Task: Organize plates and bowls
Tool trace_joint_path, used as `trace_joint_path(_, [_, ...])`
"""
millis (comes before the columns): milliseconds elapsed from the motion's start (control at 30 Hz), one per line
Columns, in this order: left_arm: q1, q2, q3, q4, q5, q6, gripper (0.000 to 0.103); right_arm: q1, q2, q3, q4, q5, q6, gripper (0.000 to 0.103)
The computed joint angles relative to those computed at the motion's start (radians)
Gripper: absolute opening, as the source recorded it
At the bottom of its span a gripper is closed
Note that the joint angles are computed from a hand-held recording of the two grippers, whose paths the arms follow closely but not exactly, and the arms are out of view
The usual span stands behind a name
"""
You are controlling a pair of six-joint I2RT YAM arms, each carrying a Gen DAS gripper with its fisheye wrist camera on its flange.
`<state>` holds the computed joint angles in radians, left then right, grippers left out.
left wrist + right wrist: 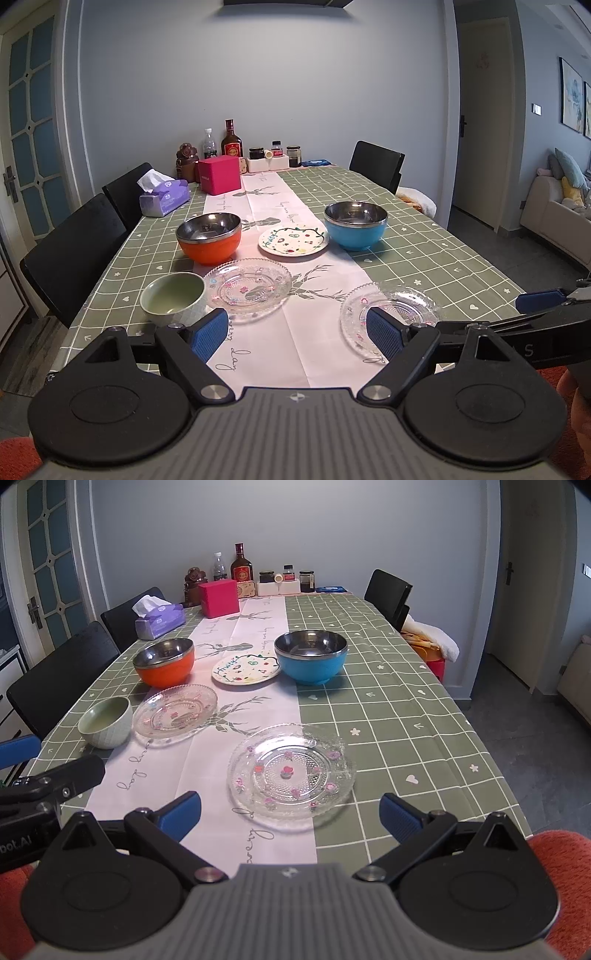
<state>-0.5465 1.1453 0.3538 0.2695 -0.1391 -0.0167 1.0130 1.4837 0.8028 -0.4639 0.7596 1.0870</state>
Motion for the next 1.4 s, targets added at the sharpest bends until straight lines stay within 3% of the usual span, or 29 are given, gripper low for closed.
trace_joint_path(1200, [0.010, 0.000, 0.007, -0.019, 0.004, -0.029, 0.099, 0.012, 0.024, 0.013, -0.012, -0.008, 0.012, 0.100])
trace_joint_path(1400, [0.019, 0.014, 0.010, -0.019, 0.017, -0.031, 0.097, 0.012, 0.014, -0.018, 0.044, 0.008, -0.014, 0.100])
